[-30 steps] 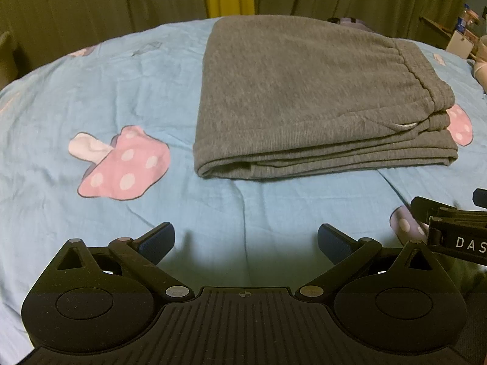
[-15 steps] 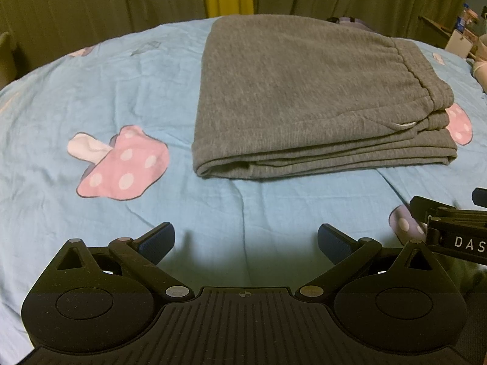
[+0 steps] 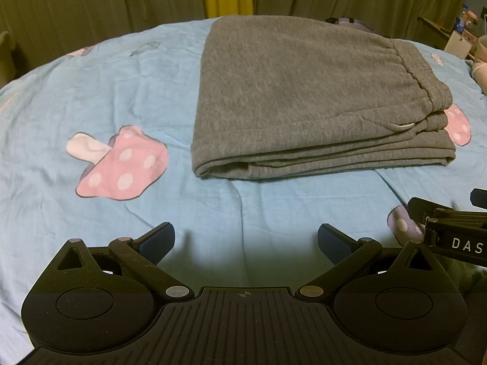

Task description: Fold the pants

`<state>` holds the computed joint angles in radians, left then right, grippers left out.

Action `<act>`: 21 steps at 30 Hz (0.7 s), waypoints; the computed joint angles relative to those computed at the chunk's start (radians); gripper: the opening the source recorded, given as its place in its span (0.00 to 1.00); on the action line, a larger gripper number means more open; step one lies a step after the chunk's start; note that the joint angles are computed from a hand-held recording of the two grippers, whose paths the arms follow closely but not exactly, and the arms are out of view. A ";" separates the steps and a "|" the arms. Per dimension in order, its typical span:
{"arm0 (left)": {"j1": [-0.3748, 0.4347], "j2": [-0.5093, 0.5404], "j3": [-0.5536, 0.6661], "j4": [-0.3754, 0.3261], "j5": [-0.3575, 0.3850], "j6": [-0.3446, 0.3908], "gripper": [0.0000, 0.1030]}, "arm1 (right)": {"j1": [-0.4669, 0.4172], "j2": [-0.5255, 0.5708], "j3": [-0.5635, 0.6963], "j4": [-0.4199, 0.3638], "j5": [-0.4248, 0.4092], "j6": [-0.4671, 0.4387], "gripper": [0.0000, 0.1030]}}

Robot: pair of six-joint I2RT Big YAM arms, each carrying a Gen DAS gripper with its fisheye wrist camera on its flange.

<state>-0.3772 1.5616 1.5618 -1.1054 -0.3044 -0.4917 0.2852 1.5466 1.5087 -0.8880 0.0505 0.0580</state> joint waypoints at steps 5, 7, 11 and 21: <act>0.000 0.000 0.000 0.002 0.000 0.001 1.00 | 0.001 0.001 0.001 -0.001 0.002 0.000 0.96; 0.001 -0.001 -0.001 0.004 0.001 0.001 1.00 | 0.001 0.001 0.002 -0.001 0.002 0.000 0.96; 0.001 0.000 0.000 0.006 0.002 -0.001 1.00 | 0.001 0.003 0.004 -0.002 0.004 -0.004 0.96; 0.003 -0.011 -0.011 0.026 0.006 -0.008 1.00 | 0.005 0.005 0.006 -0.002 0.013 -0.013 0.96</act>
<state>-0.3745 1.5507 1.5505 -1.0793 -0.2980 -0.4999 0.2898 1.5515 1.5148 -0.8896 0.0639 0.0453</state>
